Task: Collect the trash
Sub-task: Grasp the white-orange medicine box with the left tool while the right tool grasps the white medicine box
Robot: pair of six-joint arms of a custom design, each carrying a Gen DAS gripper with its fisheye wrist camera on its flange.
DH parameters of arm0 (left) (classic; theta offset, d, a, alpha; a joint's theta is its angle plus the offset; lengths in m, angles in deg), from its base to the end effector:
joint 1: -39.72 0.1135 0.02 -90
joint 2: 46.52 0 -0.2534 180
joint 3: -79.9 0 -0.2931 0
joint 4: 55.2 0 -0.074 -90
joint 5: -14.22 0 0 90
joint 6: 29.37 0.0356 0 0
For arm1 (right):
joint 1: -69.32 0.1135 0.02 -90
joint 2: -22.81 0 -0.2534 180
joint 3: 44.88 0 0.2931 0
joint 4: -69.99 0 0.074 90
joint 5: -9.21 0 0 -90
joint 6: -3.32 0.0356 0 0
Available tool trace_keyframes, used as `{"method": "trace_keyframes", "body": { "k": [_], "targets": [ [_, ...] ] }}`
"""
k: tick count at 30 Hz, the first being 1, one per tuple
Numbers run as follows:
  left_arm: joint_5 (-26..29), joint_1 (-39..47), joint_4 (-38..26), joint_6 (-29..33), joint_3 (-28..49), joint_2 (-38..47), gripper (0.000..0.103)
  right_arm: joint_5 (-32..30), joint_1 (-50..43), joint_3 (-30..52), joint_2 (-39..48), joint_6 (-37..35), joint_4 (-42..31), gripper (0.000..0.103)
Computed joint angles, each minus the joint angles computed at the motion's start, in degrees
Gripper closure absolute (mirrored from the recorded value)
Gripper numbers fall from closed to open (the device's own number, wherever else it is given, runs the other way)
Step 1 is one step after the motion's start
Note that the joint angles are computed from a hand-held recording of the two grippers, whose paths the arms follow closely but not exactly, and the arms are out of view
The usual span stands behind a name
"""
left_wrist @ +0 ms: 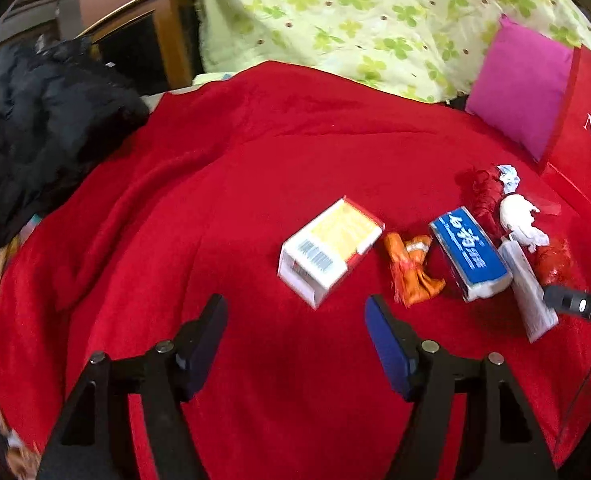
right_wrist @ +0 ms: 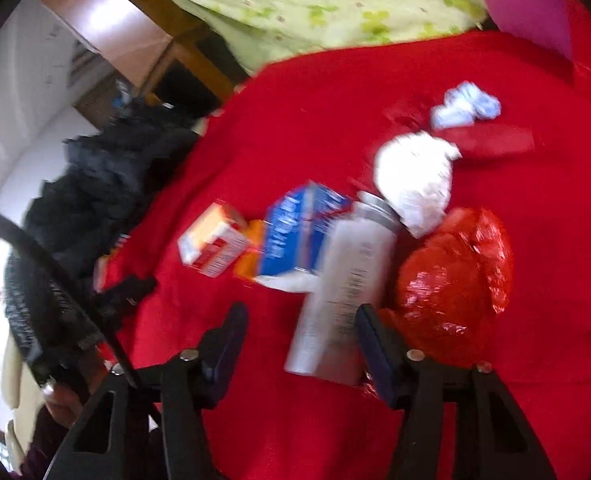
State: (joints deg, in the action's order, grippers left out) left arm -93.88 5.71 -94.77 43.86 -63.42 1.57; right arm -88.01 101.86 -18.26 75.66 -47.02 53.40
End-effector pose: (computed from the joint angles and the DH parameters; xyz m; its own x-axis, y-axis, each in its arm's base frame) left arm 0.1769 -0.1060 0.1603 -0.7233 0.1572 -0.6725 0.1680 0.9845 0.0495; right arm 0.1747 0.1168 0.1116 -0.8313 0.2207 -0.5102 -0.1049 0.8390 0.5339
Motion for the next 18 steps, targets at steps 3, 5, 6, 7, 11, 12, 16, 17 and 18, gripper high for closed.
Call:
{"method": "trace_keyframes", "body": {
  "k": [3,5,6,7,11,12,16,17,18],
  "targets": [
    [4.15,3.38,5.08,5.38,3.32,7.69,0.031,-0.04,-0.63,1.80,5.23,-1.17,-0.23,0.053],
    [7.27,5.04,6.55,8.13,5.63,12.12,0.030,-0.31,-0.99,2.24,5.77,-2.12,-0.63,0.053],
    [8.13,5.65,7.34,9.17,6.83,14.38,0.030,-0.49,-1.17,2.51,5.96,-2.44,-0.91,0.053],
    [9.18,6.22,7.93,10.01,7.38,15.45,0.030,-1.02,-1.69,2.88,6.74,-2.79,-0.68,0.053],
    [13.88,8.42,9.26,14.13,10.79,21.77,0.029,-3.08,-3.08,3.21,10.45,-1.43,3.08,0.048],
    [14.01,8.46,9.54,14.84,11.28,22.89,0.029,-2.52,-2.64,3.00,10.73,-1.39,3.68,0.048],
    [15.36,8.88,10.05,16.03,11.99,25.93,0.029,-1.04,-1.14,3.94,13.55,-1.51,5.23,0.047],
    [15.24,8.85,10.32,16.06,12.12,26.74,0.029,-0.83,-0.92,4.17,14.04,-1.64,5.35,0.047],
    [15.42,8.88,10.61,16.24,12.13,27.56,0.029,-0.84,-0.84,4.35,14.64,-1.70,5.65,0.047]
  ]
}}
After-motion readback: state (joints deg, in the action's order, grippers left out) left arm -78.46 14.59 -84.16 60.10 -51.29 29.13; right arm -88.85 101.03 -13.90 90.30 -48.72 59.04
